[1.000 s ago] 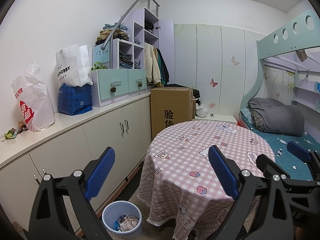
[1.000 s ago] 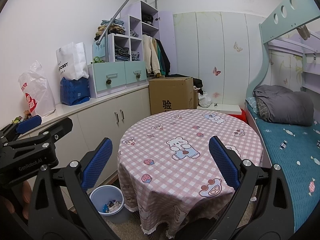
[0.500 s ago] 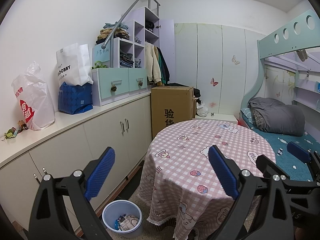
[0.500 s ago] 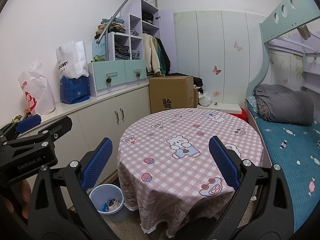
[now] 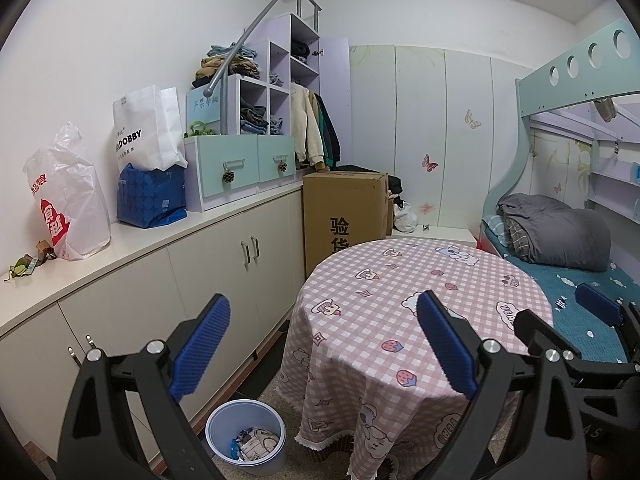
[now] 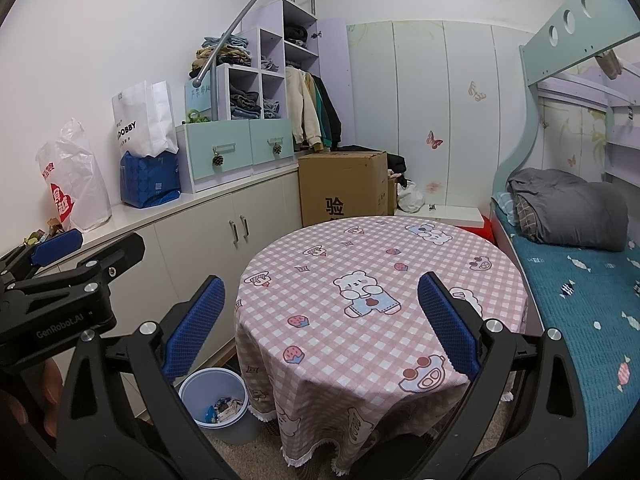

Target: Collect trash

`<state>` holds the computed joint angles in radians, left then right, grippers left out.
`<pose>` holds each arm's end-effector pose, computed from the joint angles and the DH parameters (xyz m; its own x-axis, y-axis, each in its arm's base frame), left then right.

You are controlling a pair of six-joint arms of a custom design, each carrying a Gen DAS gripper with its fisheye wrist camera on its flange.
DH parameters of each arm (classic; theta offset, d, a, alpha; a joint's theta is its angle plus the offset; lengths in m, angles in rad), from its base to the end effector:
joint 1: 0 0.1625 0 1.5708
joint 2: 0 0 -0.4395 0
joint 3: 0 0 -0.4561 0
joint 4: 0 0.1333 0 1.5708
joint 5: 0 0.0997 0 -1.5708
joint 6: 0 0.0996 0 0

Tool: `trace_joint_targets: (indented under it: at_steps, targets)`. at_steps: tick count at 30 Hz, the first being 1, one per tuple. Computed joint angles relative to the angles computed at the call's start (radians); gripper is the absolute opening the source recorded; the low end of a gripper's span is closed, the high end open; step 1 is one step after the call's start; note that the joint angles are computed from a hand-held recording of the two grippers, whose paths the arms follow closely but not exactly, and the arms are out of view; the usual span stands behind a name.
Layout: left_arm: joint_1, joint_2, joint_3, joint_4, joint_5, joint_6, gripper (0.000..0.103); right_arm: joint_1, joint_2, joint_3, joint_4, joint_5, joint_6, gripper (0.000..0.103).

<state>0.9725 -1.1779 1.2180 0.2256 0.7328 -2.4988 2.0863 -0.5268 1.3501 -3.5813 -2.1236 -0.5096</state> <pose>-0.2016 -0.6639 0.4365 -0.6771 -0.0427 -0.7346 0.6919 0.3031 -0.6553 0.4678 -0.6612 0.1097 -0.7659 -0.1553 0.6239 -0.6394 0.2862 -0.7136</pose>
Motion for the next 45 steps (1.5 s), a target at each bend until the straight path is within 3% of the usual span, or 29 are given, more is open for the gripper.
trace_joint_targets:
  at_steps: [29,45]
  targets:
    - [0.009,-0.001,-0.005,0.002,0.004,0.007,0.093,0.003,0.004,-0.004,-0.002,-0.005,0.001,0.095]
    - [0.041,0.082,-0.110,0.052,0.000,0.020,0.093,-0.036,0.022,-0.041,0.061,0.013,0.043,0.095]
